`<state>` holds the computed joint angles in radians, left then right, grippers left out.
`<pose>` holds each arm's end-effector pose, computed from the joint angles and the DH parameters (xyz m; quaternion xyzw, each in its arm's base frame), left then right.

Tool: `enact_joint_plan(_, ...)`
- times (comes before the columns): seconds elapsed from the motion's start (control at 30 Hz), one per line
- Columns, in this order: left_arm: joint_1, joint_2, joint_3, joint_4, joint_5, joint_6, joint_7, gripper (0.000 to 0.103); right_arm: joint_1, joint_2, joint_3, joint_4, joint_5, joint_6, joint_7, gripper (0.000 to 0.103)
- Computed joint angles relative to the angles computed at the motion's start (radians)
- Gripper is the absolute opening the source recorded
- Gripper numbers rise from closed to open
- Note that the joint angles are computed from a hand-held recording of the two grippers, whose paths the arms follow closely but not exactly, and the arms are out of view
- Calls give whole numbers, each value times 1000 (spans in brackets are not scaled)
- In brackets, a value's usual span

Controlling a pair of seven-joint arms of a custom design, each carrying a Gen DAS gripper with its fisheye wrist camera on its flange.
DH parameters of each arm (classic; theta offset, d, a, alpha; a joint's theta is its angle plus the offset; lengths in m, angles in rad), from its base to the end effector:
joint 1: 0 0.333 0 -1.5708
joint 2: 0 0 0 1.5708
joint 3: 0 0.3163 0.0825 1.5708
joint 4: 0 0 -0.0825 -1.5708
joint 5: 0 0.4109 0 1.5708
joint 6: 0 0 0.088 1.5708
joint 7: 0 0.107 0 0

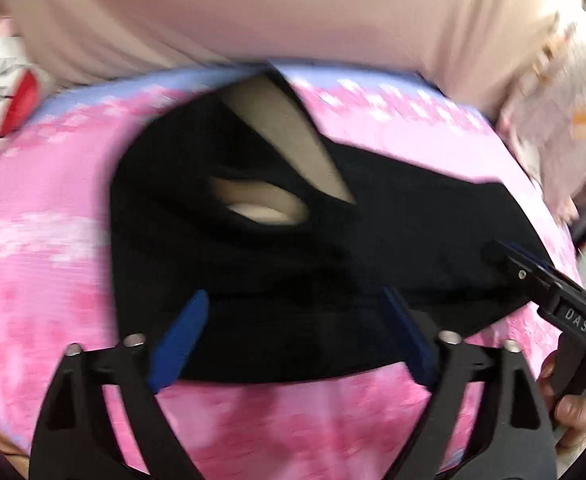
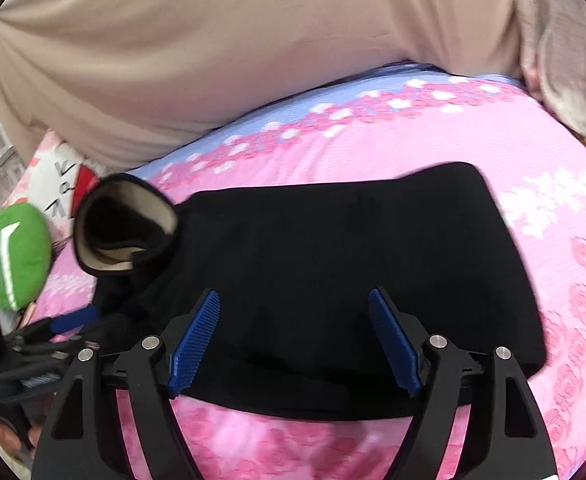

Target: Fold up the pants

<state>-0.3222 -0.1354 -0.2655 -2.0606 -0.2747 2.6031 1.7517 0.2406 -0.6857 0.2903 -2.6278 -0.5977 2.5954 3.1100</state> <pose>0.4900 -0.3278 0.5607 -0.4421 0.8299 -0.3231 0.1071 0.3497 0.2257 0.5096 -0.4295 0.8029 -0.2378 0.3380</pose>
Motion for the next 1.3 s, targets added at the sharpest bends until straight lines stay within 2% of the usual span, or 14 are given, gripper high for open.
enact_joint_plan(0.17, 125, -77, -10, -63, 229, 86, -248, 95, -20, 177, -38, 126, -36, 214, -83, 86)
enact_joint_plan(0.27, 165, -83, 10, -72, 274, 82, -317, 95, 53, 330, -107, 236, 77, 287, -237, 86)
enact_joint_plan(0.4, 176, -88, 45, -84, 233, 83, -317, 95, -12, 416, 10, 376, -108, 140, -183, 86)
enact_joint_plan(0.5, 180, -68, 58, -73, 210, 78, -290, 95, 83, 499, -36, 479, -50, 45, -410, 86)
enact_joint_plan(0.6, 169, -59, 71, -75, 154, 71, -244, 95, 126, 580, -43, 574, -121, -29, -486, 84)
enact_joint_plan(0.63, 167, -46, 71, -66, 141, 63, -236, 95, 138, 611, -53, 605, -128, -46, -515, 79)
enact_joint_plan(0.7, 161, -39, 75, -63, 112, 56, -210, 95, 157, 691, -96, 680, 24, -64, -656, 5)
enact_joint_plan(0.8, 167, -48, 75, -70, 112, 61, -195, 95, 151, 676, -136, 671, 376, 69, -848, 4)
enact_joint_plan(0.93, 180, -55, 85, -82, 92, 80, -183, 96, 147, 523, -171, 543, 515, 200, -858, 4)
enact_joint_plan(1.07, 180, -20, 89, -51, 56, 46, -172, 96, 63, 519, -148, 457, 370, 34, -633, 34)
enact_joint_plan(1.13, 174, -6, 87, -37, 45, 29, -151, 96, 125, 460, -221, 332, 488, 209, -592, 39)
enact_joint_plan(1.17, 173, -5, 84, -36, 49, 31, -149, 96, 141, 429, -229, 285, 563, 281, -618, 52)
enact_joint_plan(1.2, 171, -5, 81, -37, 51, 34, -145, 96, 121, 412, -203, 268, 567, 304, -612, 69)
enact_joint_plan(1.3, 161, -2, 74, -38, 43, 40, -127, 96, 60, 385, -126, 263, 416, 309, -513, 84)
